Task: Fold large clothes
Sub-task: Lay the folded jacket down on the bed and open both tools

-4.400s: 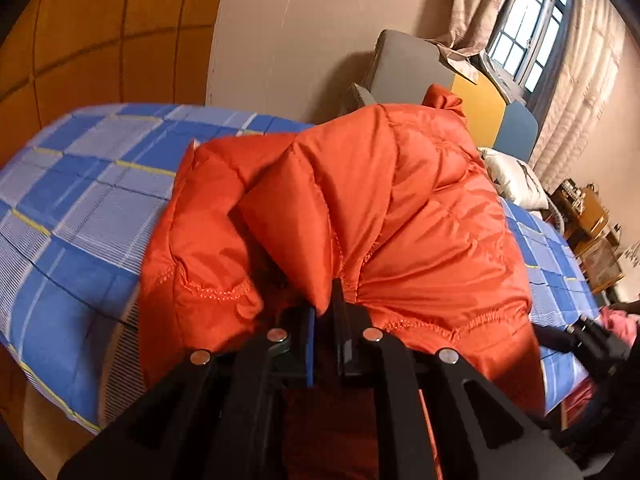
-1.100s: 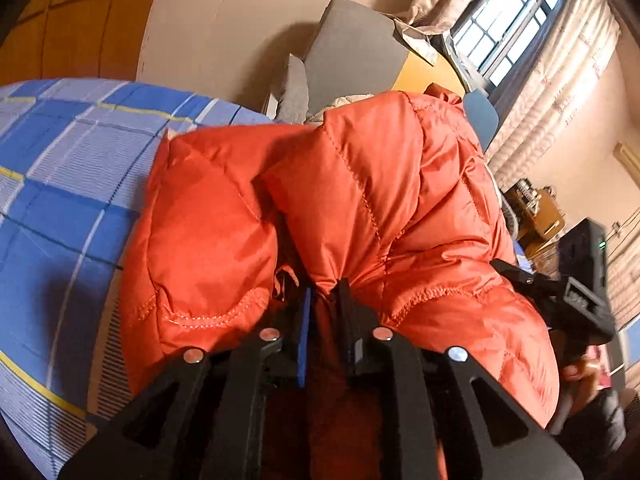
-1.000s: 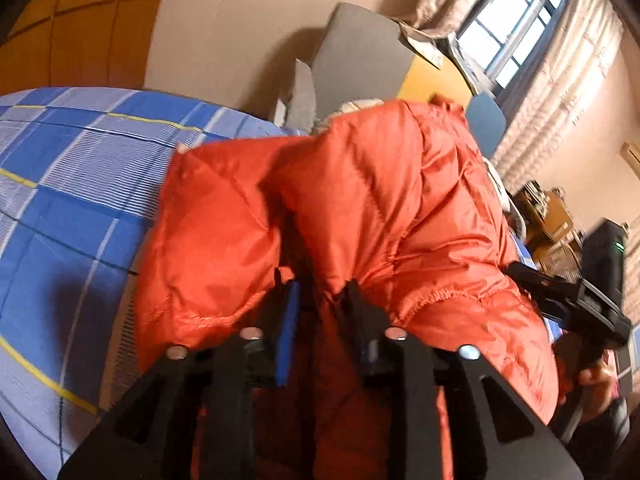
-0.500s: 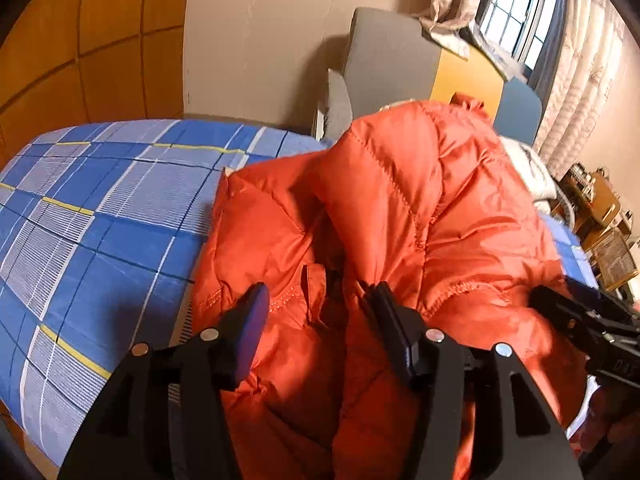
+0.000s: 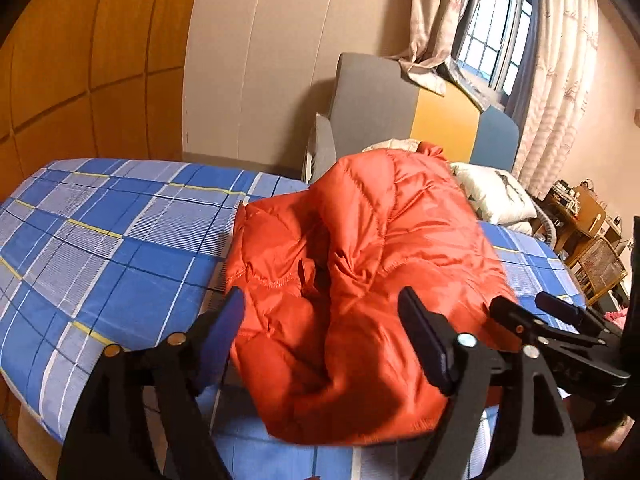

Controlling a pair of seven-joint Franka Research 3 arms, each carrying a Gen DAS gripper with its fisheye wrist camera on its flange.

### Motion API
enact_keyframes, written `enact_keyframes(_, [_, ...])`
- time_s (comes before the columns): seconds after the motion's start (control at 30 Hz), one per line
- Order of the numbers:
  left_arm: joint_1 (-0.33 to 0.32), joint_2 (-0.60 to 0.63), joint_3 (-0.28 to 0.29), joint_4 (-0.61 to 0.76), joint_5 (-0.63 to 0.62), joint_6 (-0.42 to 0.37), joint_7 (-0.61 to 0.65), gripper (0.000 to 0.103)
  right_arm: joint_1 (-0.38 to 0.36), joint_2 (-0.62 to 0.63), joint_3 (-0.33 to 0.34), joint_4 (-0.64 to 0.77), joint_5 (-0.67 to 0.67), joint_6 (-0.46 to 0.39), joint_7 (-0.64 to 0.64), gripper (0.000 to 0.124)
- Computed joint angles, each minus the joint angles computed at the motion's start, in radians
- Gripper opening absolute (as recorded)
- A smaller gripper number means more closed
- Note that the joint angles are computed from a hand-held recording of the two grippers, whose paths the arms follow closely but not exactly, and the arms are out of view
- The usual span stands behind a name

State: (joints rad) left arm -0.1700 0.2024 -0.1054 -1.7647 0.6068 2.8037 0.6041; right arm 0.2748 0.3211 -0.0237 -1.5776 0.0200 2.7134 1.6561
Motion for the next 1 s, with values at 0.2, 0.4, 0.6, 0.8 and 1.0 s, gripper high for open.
enact_keyframes(0.2, [-0.013, -0.131, 0.0, -0.125, 0.155, -0.014, -0.148, 0.09, 0.06, -0.143, -0.05, -0.192, -0.177, 0.087, 0.174, 0.1])
enact_keyframes(0.4, [0.026, -0.264, -0.055, -0.255, 0.266, -0.056, -0.261, 0.101, 0.061, -0.29, -0.036, -0.362, -0.461, 0.092, 0.494, 0.1])
enact_keyframes(0.6, [0.063, -0.391, -0.113, -0.381, 0.3, -0.096, -0.305, 0.101, -0.012, -0.449, 0.059, -0.536, -0.659, 0.062, 0.722, 0.1])
enact_keyframes(0.8, [0.097, -0.53, -0.163, -0.489, 0.31, -0.103, -0.336, 0.101, -0.12, -0.611, 0.182, -0.645, -0.793, 0.032, 0.867, 0.1])
enact_keyframes(1.0, [0.101, -0.633, -0.186, -0.54, 0.251, -0.125, -0.301, 0.101, -0.217, -0.705, 0.3, -0.645, -0.839, -0.003, 0.931, 0.1])
